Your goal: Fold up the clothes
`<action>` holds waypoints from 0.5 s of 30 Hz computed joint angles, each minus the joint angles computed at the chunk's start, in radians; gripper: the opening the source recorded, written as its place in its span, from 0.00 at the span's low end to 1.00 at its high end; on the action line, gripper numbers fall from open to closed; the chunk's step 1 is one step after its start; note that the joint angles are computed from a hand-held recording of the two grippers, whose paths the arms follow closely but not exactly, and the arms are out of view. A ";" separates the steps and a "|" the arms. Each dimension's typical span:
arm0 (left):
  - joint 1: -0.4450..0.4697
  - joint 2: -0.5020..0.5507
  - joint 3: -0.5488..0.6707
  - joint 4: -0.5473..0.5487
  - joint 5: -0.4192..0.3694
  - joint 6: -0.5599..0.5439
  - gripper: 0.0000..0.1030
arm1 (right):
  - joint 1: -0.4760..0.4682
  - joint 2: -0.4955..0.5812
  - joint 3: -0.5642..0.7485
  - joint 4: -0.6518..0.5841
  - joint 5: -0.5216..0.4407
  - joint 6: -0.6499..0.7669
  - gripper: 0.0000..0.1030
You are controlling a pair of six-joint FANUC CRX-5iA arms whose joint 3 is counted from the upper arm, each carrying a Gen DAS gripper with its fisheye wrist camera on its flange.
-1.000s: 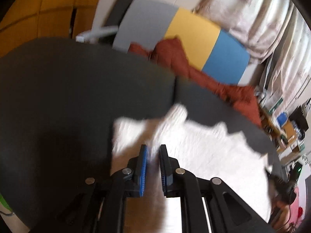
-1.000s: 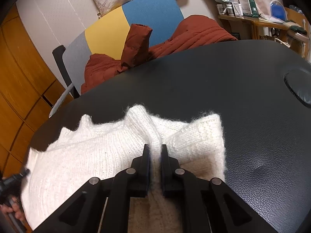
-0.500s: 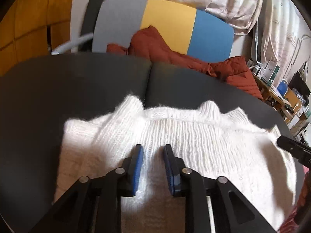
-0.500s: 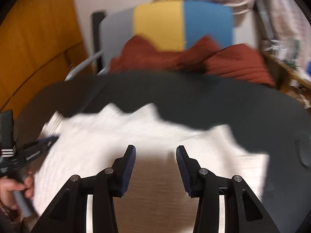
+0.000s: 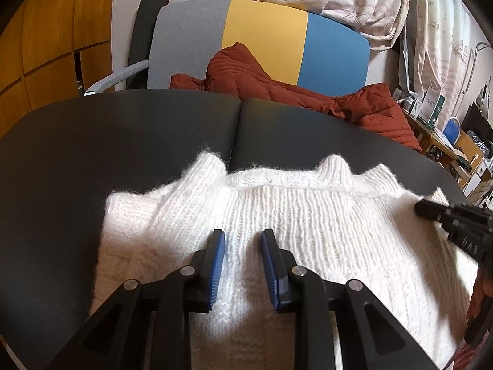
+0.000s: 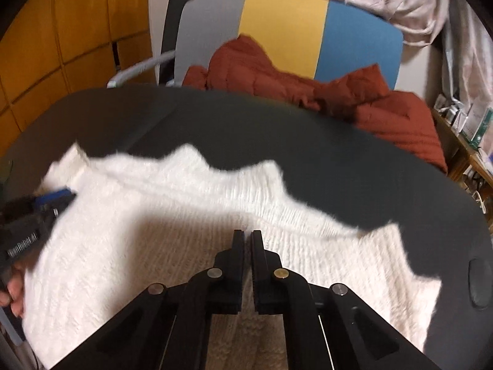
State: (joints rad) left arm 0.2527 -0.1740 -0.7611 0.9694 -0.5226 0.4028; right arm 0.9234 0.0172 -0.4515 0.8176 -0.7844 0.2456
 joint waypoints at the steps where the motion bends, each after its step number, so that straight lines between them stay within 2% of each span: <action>1: 0.000 0.000 -0.001 0.002 0.000 -0.001 0.24 | -0.005 -0.010 -0.014 0.030 0.012 -0.036 0.04; 4: -0.003 0.000 0.000 0.000 0.005 0.004 0.24 | -0.027 -0.016 -0.030 0.068 0.037 -0.093 0.04; 7: -0.003 -0.001 0.000 -0.002 0.007 0.006 0.24 | -0.048 0.021 -0.021 0.010 0.058 -0.034 0.04; 9: 0.005 0.001 0.006 -0.007 -0.010 0.011 0.24 | -0.073 0.010 -0.060 0.025 0.127 -0.060 0.04; 13: 0.065 0.014 0.039 -0.015 -0.137 0.076 0.24 | -0.113 -0.026 -0.102 0.008 0.233 -0.103 0.06; 15: 0.090 0.004 0.027 0.059 -0.205 0.067 0.24 | -0.127 -0.040 -0.128 0.031 0.272 -0.147 0.07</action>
State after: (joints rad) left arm 0.3422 -0.1700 -0.7345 1.0280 -0.7279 0.4695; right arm 0.7965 -0.0228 -0.5792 0.8491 -0.5123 0.0985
